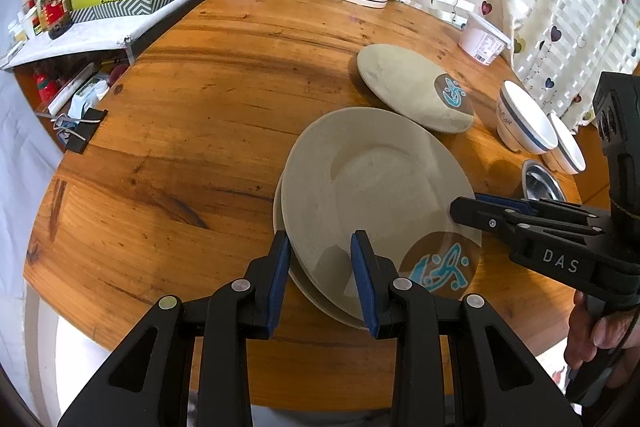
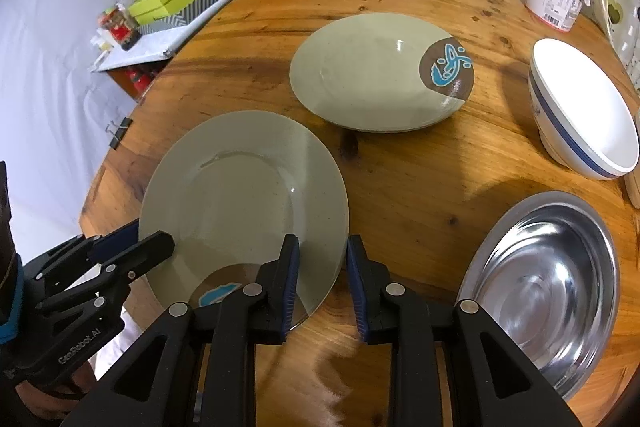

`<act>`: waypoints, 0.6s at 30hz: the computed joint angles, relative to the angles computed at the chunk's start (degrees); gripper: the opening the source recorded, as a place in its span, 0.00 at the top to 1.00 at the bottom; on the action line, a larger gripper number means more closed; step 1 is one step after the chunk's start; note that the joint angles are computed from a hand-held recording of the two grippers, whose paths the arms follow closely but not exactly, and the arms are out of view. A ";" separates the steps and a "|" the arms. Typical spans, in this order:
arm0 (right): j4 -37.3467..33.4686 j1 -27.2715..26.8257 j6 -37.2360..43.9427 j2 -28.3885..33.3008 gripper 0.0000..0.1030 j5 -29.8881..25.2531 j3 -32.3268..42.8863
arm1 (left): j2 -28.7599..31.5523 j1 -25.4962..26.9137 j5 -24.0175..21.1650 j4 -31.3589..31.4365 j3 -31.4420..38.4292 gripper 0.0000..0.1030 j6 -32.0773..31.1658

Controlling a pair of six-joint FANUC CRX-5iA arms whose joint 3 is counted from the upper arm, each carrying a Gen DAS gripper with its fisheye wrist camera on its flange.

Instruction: Organize plates and bowls

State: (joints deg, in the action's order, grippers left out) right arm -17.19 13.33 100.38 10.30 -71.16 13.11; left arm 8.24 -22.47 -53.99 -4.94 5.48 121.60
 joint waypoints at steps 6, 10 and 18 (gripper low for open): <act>0.46 0.49 0.31 -0.10 0.75 0.46 -0.38 | -0.09 0.03 -0.23 -0.18 -0.11 0.68 0.20; 1.07 0.89 0.54 -0.52 0.74 1.20 -1.03 | -0.13 0.07 -0.39 -0.22 -0.09 0.68 -0.11; 0.99 0.97 0.64 -0.80 0.74 1.70 -1.47 | -0.64 -0.01 -0.49 -0.35 -0.54 0.68 0.27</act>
